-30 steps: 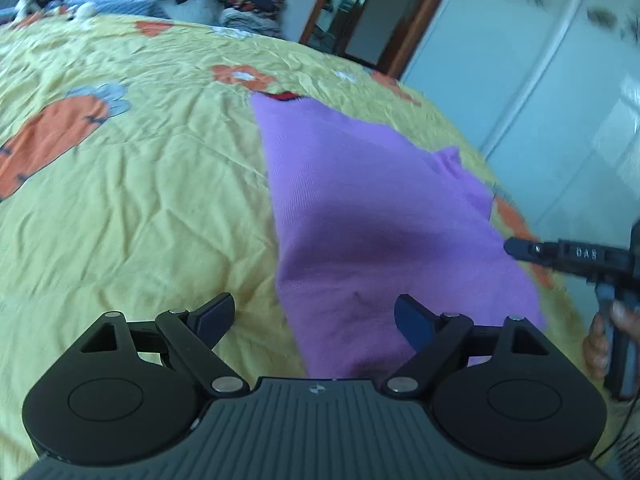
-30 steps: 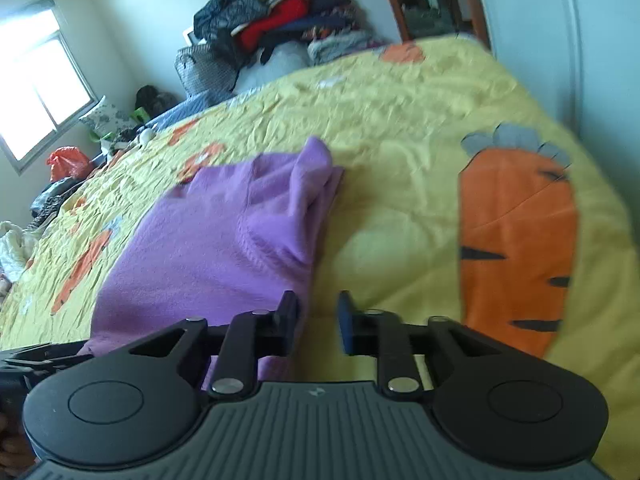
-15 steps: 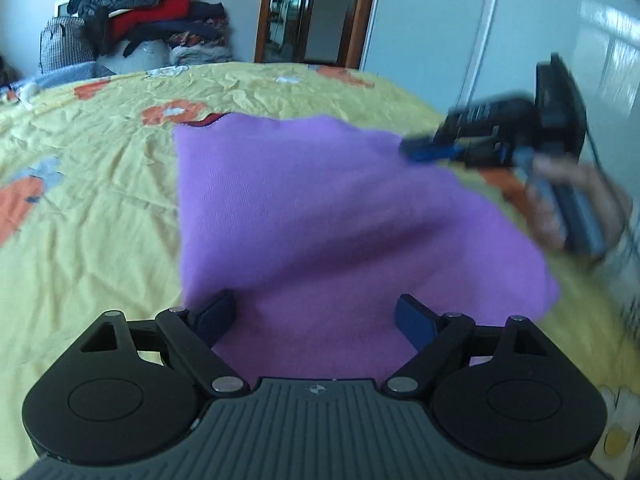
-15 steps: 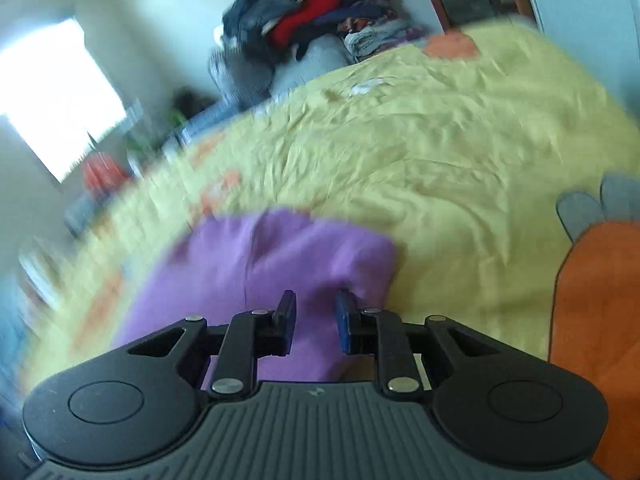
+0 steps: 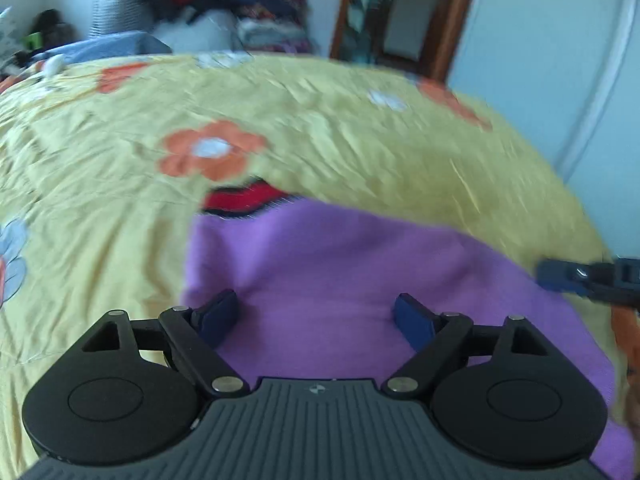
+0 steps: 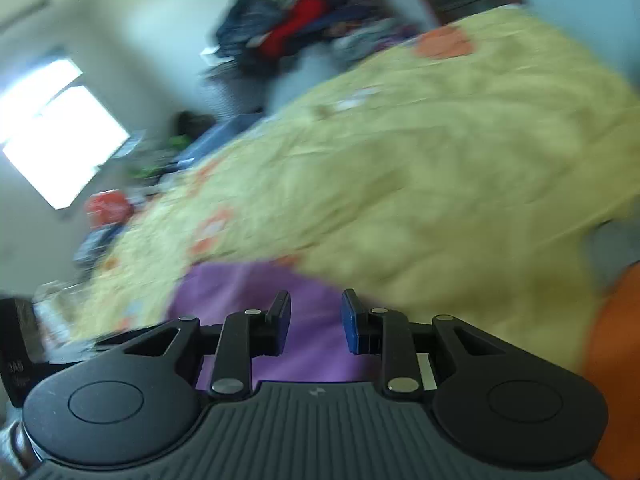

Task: Fold small clothes
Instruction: 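Move both open grippers to the folded sweater's edge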

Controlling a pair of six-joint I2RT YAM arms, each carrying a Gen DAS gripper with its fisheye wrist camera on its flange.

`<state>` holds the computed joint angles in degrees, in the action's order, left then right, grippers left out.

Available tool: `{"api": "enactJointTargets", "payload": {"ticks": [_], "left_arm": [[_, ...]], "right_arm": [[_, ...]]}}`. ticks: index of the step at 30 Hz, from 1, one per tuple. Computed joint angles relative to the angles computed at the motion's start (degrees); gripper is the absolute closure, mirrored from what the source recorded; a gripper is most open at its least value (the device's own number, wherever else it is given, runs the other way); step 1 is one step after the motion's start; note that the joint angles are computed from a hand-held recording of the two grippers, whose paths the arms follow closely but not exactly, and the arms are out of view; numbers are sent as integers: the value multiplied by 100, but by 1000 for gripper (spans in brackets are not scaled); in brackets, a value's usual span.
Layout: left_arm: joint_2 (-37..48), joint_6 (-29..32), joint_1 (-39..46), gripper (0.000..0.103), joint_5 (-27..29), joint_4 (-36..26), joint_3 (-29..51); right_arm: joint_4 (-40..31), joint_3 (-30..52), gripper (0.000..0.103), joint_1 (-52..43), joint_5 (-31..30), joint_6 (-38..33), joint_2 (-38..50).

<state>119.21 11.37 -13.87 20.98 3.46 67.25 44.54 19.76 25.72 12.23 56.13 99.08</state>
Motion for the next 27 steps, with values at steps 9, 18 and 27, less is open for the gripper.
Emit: {"api": "enactJointTargets", "payload": {"ticks": [9,18,27], "left_arm": [[-980,-288,945,15,793,-397,-779],[-2287,981,1312,13,1456,-193,-2606],[-2184,3893,2782,11,2791,-2501,-2696]], "right_arm": [[-1390,-572,52,3402,2393,1303,-1814],[-3257,325,45,3312,2803,1950,-1372],[-6014,2797,83,5119,3533,2599,57]]}}
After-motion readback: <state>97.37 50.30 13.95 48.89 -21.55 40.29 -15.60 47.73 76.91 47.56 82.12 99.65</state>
